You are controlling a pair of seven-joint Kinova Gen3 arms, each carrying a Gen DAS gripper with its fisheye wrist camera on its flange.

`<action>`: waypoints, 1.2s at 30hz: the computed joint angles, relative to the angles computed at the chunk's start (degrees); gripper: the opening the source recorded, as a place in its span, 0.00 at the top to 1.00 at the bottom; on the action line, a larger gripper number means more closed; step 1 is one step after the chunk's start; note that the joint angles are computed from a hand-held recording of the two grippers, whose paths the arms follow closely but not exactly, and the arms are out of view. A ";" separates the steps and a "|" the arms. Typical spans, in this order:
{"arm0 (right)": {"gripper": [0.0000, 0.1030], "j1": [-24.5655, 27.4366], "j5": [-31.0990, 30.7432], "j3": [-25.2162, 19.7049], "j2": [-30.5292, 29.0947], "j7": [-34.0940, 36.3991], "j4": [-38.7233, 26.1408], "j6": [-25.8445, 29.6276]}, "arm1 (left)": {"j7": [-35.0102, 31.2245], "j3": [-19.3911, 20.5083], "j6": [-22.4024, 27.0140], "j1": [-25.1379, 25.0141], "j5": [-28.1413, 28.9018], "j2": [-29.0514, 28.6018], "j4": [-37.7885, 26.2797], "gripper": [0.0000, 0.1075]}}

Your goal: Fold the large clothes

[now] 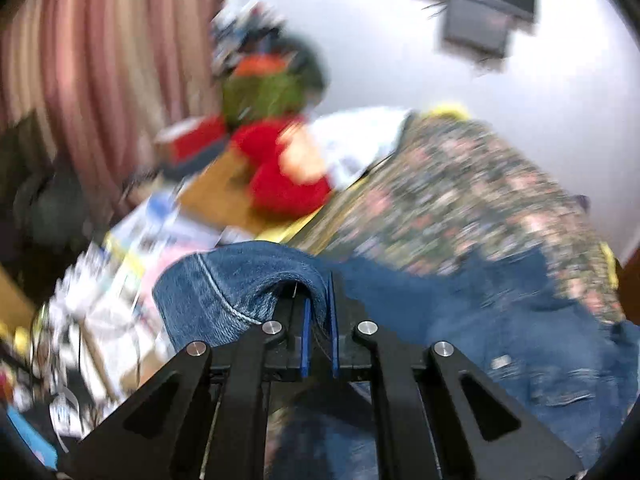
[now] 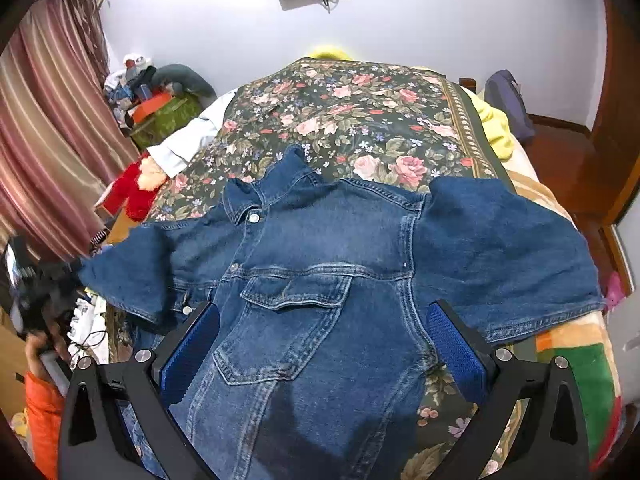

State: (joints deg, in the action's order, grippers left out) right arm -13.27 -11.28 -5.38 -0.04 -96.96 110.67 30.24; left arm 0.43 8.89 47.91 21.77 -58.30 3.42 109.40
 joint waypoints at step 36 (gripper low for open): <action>0.00 4.76 -11.38 -0.12 18.76 12.32 -16.92 13.58 | -12.14 -7.16 -5.53 9.58 11.96 7.00 3.14 0.23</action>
